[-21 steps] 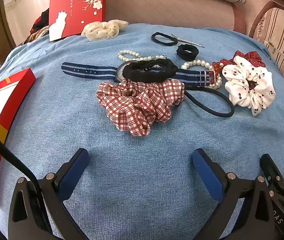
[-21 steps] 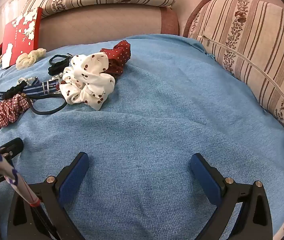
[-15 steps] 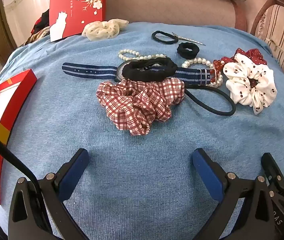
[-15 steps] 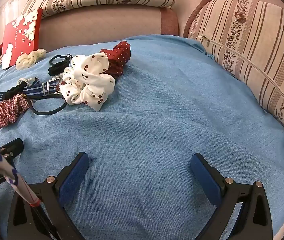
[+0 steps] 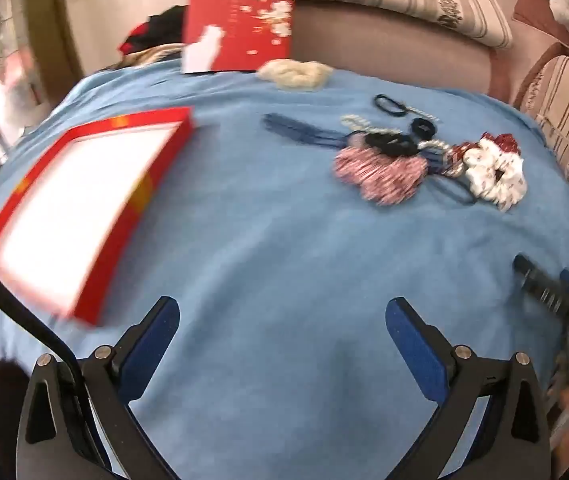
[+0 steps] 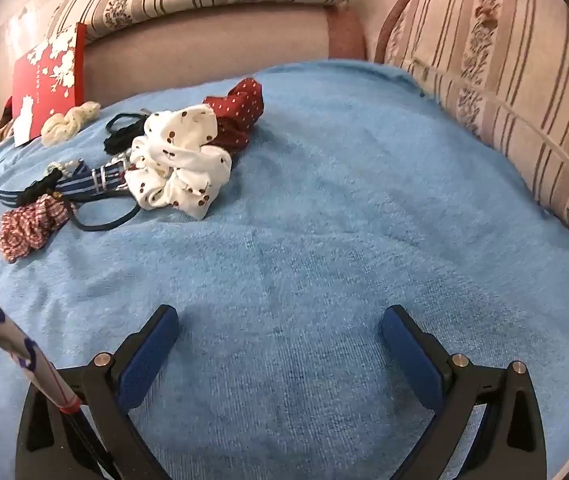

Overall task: Organize jewelry
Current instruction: 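Move both tools toward the jewelry pile beside the red tray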

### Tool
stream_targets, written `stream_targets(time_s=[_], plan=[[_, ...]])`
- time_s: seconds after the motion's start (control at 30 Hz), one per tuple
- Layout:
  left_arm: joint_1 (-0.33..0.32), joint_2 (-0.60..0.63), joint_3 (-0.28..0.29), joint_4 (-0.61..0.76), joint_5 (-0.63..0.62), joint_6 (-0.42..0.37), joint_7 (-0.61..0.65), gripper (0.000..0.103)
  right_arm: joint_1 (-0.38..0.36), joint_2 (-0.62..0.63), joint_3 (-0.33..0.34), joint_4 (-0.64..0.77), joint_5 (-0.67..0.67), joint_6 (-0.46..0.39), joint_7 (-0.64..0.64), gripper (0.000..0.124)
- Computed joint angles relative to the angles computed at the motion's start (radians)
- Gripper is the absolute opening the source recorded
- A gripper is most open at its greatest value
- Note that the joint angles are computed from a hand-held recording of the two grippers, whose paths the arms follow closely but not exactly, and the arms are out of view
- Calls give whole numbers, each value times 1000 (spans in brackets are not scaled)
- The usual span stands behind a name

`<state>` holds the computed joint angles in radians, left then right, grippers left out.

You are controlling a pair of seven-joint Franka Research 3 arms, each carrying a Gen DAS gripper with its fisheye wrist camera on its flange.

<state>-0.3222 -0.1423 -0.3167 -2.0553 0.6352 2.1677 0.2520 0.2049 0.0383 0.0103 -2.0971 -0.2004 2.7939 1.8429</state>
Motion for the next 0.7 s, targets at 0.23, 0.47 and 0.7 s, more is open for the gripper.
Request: stream_targets(time_s=[0.23,0.47,0.7], plan=[[-20,-164,-52,-153,22,-108,-12,103,13,31,7,113,55,-227,-73,103],[-12,-235,-56,-238,79,-51,-52,103,60,-56,42,92,-120,-190,109,81],[30,-234,-42,-269,75,63,-63,103,120,109,97,308,356,-252,-158,70]])
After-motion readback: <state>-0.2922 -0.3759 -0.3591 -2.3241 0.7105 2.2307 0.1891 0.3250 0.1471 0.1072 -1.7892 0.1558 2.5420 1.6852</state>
